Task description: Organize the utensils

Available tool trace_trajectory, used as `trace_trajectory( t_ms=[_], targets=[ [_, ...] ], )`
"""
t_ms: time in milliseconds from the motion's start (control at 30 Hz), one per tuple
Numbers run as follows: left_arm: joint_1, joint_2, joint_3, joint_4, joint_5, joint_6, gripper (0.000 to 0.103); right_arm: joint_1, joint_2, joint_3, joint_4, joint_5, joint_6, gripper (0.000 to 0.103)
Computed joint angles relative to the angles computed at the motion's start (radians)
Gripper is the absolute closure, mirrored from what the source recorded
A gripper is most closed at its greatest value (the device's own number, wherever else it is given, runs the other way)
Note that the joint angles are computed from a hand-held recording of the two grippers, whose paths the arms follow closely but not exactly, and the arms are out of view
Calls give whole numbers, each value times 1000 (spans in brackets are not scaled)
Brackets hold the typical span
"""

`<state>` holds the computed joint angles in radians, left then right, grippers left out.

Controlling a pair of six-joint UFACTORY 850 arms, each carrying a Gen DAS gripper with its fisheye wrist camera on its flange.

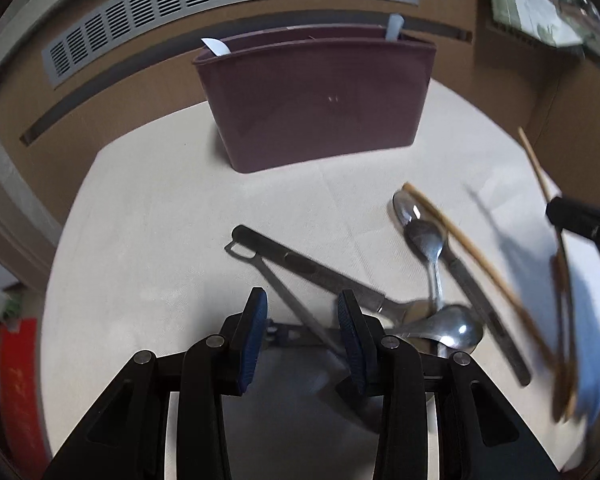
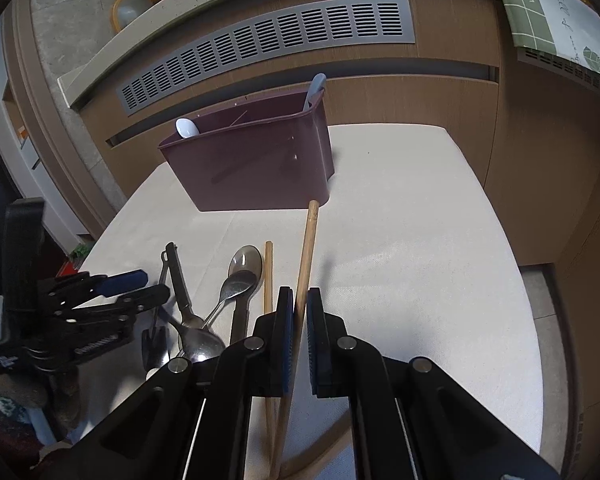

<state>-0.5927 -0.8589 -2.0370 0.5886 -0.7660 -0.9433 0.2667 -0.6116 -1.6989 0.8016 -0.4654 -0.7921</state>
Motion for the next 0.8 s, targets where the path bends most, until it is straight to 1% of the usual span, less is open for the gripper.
trace_trajectory(
  t_ms=[100,200,333,433,567,600,667,700,733,767,800],
  targets=[
    [-2,55,98,68,25,-51,65,-3,2,3,-1,3,2,97],
    [17,134,226,106,71,-115,65,-3,-7,-10,-20,-7,27,97],
    [63,204,338,43,141,-143,65,4,-16,-20,-23,-19,29,97],
    [93,266,423,-38,234,-163,65,10,-19,-23,-22,-27,21,97],
    [101,326,498,-61,282,-197,65,13,-10,-11,-25,-16,10,97],
    [105,343,520,-110,305,-172,65,12,-10,-11,-23,-16,10,97],
    [113,361,546,-275,352,-56,65,12,-10,-11,-21,-15,9,97],
    [110,348,526,-340,355,-10,65,12,-10,-11,-18,-16,7,97],
    [112,346,530,-410,375,39,65,12,-11,-12,-17,-19,5,97],
    [112,340,524,-439,379,62,65,13,-11,-11,-17,-20,4,97],
    [109,326,504,-426,370,57,65,13,-13,-12,-21,-21,7,97]
  ],
)
